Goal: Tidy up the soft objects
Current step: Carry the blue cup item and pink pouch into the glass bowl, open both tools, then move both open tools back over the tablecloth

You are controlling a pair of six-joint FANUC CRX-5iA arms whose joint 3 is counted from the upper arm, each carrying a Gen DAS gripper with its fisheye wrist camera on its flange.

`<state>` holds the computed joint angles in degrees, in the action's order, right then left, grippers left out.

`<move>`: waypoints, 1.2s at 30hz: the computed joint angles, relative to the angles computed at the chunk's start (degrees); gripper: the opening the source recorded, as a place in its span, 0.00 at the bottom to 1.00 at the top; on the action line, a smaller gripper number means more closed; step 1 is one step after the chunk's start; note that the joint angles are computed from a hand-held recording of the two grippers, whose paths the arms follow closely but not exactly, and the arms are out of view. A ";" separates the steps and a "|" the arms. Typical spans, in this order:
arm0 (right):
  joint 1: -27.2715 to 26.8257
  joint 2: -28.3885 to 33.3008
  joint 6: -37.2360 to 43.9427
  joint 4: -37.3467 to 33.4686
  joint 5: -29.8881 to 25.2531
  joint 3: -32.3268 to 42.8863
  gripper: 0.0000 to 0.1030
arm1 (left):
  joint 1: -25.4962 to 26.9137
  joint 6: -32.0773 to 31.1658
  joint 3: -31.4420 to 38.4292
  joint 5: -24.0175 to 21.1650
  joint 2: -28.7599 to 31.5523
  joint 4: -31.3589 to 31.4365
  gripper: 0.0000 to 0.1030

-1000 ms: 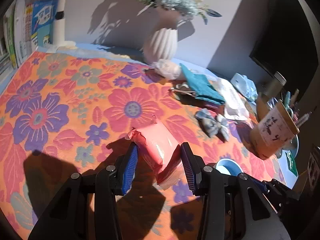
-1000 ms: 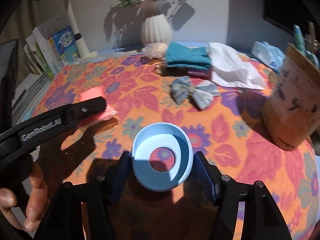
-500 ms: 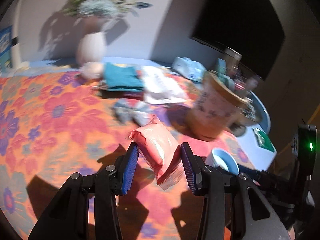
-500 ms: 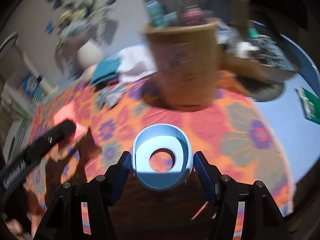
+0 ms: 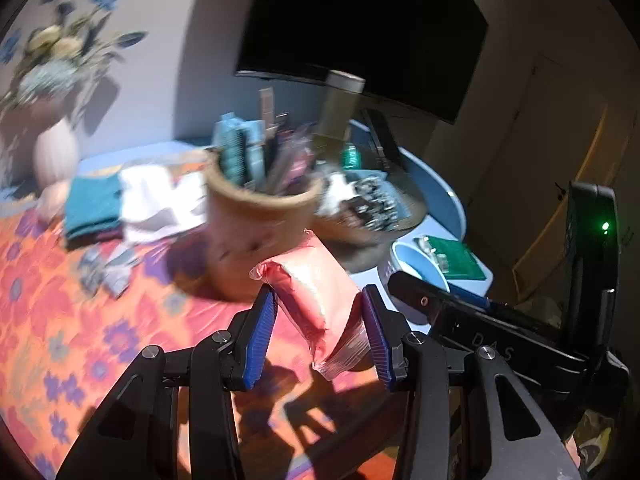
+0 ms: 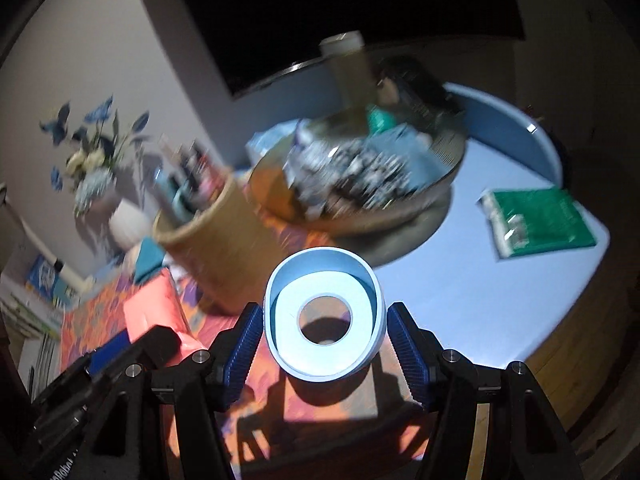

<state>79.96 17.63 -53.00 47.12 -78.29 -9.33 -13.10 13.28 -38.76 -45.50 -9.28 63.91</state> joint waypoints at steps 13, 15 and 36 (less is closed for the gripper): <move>-4.25 -12.53 -2.29 5.26 -4.41 -11.65 0.61 | -13.44 9.04 12.18 8.03 7.72 -5.08 0.39; -6.01 -14.10 -1.87 6.37 -2.47 -13.31 0.61 | -14.32 11.53 15.12 8.87 9.96 -7.26 0.39; -14.31 -23.10 -8.68 12.83 13.33 -25.58 0.66 | -17.18 11.37 21.88 13.92 15.49 -7.79 0.73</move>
<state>65.65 -5.47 -61.67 59.95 -64.96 -34.91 -30.28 24.65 -16.88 -31.58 6.21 56.12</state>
